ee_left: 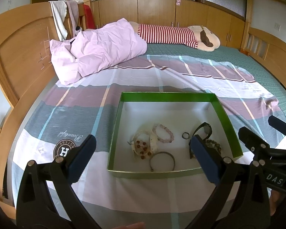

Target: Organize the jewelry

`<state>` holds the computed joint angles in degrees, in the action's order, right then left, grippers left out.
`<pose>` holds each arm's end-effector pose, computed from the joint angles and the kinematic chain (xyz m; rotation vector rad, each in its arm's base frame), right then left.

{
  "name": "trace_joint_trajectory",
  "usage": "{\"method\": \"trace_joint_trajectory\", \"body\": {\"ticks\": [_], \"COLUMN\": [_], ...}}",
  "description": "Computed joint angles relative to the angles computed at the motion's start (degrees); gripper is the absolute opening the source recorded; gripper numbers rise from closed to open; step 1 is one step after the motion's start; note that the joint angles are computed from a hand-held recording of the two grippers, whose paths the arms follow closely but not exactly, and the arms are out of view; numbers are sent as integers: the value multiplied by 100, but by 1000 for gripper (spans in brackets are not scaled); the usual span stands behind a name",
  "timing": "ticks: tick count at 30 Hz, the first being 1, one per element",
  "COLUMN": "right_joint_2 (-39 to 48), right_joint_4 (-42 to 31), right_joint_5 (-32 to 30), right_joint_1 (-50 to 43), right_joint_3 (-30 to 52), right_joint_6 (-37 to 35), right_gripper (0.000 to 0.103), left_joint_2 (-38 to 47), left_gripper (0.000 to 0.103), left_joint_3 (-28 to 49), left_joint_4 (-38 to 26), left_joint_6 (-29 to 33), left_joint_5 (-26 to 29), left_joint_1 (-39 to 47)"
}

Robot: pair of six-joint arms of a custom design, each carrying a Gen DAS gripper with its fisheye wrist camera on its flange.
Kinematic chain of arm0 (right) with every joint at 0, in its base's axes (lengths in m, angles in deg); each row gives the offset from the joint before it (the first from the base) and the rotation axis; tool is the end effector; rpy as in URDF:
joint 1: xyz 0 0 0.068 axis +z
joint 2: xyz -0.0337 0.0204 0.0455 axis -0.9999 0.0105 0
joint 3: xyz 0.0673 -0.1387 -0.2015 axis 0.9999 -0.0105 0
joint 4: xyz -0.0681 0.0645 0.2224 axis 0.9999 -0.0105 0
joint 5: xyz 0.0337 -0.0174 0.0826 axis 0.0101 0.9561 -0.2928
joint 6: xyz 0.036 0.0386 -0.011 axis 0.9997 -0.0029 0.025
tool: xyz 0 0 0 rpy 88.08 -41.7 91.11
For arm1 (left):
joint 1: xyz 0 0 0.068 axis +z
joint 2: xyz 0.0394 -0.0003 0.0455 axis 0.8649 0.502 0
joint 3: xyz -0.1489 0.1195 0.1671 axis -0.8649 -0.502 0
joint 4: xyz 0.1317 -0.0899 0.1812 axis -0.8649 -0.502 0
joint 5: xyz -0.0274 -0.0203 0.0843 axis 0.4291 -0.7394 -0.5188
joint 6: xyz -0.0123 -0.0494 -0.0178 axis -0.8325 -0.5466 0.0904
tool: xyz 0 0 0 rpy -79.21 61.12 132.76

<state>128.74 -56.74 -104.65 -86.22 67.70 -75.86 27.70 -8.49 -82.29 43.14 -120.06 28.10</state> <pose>0.2505 0.0238 0.3229 -0.5435 2.2592 0.2095 0.1938 -0.0953 0.3167 -0.4536 2.3089 0.2148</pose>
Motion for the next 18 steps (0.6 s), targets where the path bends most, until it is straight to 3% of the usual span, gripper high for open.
{"method": "trace_joint_trajectory", "body": {"ticks": [18], "right_joint_2": [-200], "right_joint_4": [3], "right_joint_5": [2], "right_joint_1": [-16], "right_joint_3": [-97], "right_joint_6": [64], "right_gripper": [98], "left_joint_2": [-4], "left_gripper": [99], "left_joint_3": [71], "left_joint_4": [-108], "left_joint_6": [-72], "left_joint_5": [-76], "left_joint_1": [-123]}}
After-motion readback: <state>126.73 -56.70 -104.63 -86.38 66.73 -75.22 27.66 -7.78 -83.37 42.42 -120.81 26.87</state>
